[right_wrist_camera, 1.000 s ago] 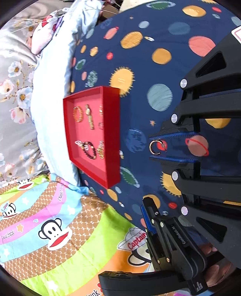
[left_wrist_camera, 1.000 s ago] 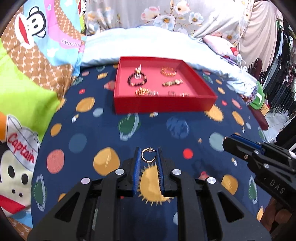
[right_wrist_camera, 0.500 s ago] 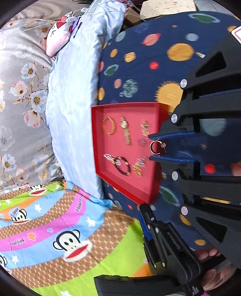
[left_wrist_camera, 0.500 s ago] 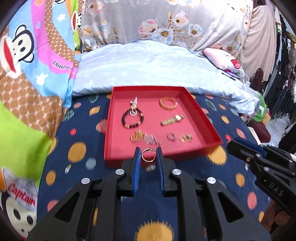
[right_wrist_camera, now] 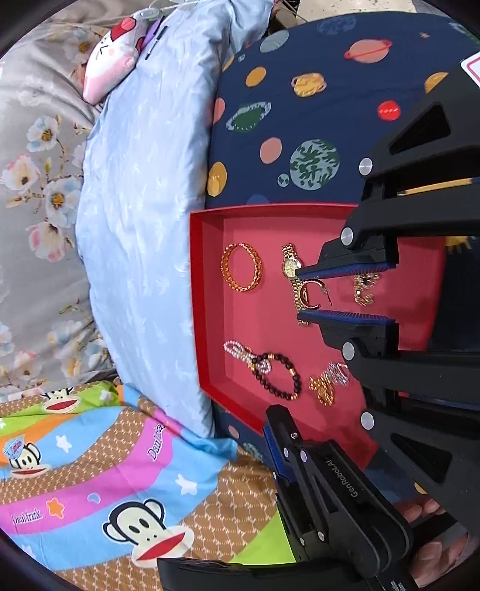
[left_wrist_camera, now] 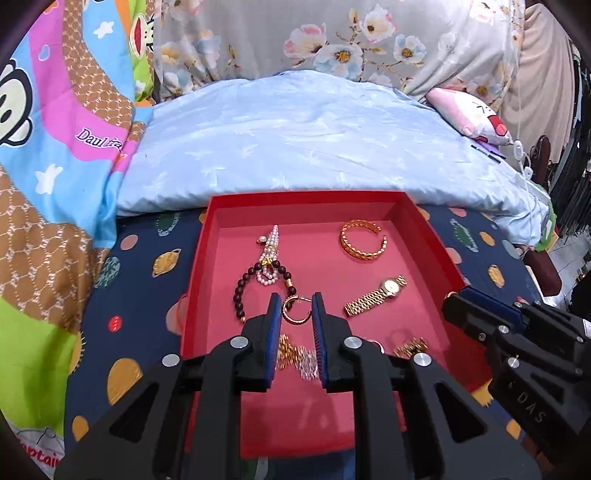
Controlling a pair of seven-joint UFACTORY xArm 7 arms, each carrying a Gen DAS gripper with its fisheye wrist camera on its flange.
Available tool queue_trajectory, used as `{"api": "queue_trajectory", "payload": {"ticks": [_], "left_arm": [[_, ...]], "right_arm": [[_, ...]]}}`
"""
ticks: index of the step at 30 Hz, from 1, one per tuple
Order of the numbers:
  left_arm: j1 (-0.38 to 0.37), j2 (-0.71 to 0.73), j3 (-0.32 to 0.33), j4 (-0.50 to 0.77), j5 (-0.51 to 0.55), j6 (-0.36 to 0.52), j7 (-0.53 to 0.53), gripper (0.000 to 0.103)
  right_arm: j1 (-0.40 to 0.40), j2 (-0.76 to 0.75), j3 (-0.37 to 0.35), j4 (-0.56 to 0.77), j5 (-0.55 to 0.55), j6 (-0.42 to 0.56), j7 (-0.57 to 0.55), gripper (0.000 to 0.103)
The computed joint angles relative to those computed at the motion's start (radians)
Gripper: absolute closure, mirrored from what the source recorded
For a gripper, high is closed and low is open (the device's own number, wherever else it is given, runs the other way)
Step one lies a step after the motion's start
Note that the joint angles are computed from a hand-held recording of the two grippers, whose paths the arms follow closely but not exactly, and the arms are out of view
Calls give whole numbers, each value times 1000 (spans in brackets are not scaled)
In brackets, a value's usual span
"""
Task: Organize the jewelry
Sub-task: 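Carry both hoop earrings into the red tray and open both tools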
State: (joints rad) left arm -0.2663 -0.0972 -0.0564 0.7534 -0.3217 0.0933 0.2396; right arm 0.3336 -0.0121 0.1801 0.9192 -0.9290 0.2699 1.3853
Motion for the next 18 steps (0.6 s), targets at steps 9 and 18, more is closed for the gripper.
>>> {"api": "queue_trajectory", "payload": {"ticks": [9, 18], "left_arm": [[41, 86, -32, 45, 95, -12, -86, 87], [65, 111, -36, 59, 248, -18, -226, 83]], "right_arm": [[24, 82, -44, 49, -2, -14, -19, 87], [56, 103, -77, 68, -32, -9, 6, 85]]}}
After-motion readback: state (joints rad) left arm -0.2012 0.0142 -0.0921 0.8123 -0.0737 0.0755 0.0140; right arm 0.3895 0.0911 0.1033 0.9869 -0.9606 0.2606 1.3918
